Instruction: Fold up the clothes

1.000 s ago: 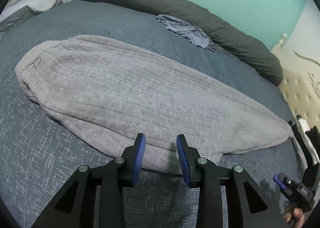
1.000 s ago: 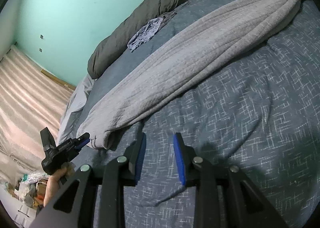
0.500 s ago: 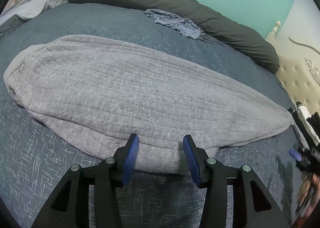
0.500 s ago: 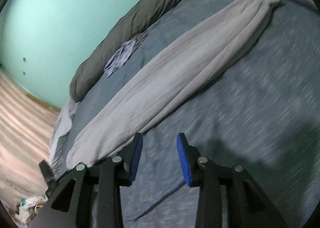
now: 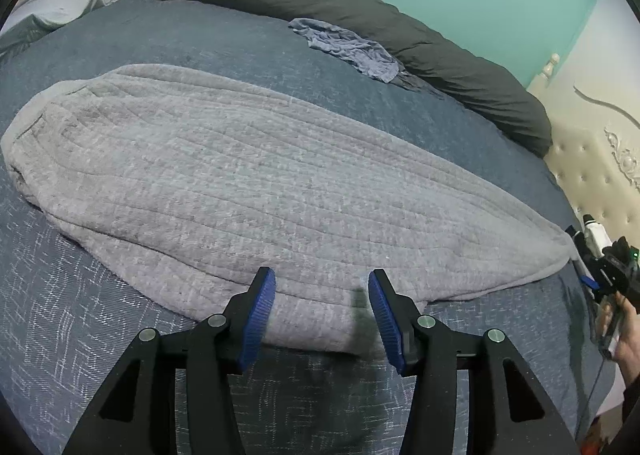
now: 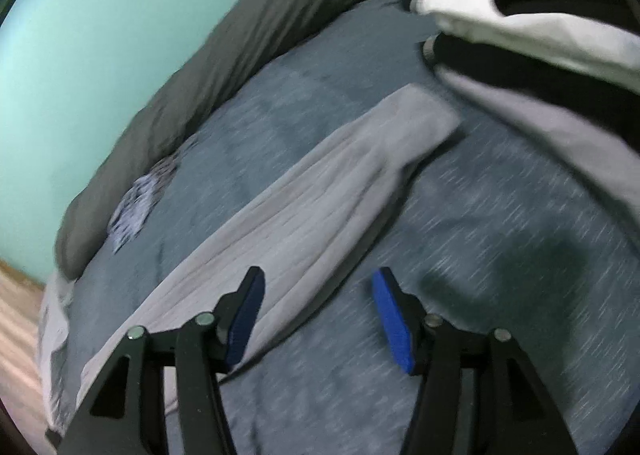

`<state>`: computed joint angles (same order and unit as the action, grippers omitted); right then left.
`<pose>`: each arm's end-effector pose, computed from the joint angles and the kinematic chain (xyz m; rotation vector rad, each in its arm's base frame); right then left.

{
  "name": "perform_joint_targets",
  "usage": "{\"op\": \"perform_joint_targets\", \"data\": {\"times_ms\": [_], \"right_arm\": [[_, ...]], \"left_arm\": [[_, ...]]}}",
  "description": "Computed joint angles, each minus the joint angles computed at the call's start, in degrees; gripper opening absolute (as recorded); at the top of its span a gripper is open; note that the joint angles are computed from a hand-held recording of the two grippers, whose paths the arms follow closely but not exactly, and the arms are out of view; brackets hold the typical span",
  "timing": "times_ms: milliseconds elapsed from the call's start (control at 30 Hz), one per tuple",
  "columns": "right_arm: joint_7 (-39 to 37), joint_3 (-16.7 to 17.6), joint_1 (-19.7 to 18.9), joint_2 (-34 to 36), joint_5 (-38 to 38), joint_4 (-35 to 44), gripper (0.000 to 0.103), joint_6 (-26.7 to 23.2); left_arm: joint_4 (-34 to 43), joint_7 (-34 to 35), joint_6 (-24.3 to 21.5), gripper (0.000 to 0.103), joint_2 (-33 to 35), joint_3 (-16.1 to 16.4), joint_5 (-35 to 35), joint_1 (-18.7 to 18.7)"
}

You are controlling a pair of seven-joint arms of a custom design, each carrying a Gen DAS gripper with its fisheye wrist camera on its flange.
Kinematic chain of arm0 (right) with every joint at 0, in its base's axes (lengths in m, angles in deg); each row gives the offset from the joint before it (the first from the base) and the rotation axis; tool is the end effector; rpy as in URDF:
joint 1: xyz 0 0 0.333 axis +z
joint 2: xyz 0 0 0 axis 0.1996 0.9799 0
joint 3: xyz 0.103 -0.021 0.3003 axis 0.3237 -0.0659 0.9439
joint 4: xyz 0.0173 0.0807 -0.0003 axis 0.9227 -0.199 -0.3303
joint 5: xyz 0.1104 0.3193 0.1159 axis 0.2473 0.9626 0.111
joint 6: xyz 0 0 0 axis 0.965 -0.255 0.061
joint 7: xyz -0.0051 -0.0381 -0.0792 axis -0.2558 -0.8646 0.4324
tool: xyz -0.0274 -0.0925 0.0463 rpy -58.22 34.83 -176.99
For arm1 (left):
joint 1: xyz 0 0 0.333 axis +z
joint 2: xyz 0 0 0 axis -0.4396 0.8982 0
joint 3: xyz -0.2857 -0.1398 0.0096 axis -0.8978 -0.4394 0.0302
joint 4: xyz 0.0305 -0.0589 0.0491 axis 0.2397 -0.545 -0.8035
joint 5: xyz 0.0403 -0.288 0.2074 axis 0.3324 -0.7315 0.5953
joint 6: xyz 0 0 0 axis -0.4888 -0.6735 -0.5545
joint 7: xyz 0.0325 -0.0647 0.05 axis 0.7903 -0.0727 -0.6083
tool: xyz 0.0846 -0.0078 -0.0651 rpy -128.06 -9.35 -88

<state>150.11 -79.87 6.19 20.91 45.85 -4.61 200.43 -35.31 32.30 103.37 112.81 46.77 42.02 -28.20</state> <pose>0.7272 -0.0021 0.3488 -1.2633 2.0486 -0.2678 0.5955 -0.0793 0.3227 -2.1945 1.5126 -0.9647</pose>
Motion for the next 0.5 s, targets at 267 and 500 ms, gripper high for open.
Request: {"op": "perform_joint_targets", "data": {"times_ms": [267,500], "right_arm": [[5.0,-4.2,1.1,7.5,-3.4,11.5,0.065,-5.2],[4.7,-1.1,-1.1,12.9,-2.6,18.5,0.067,-6.1]], "left_arm": [[0.8,0.2,-0.7,0.055,0.2,2.7,-0.3,-3.0],[1.2,0.7,-0.7,0.055,0.5,4.4,-0.7,-5.2]]}}
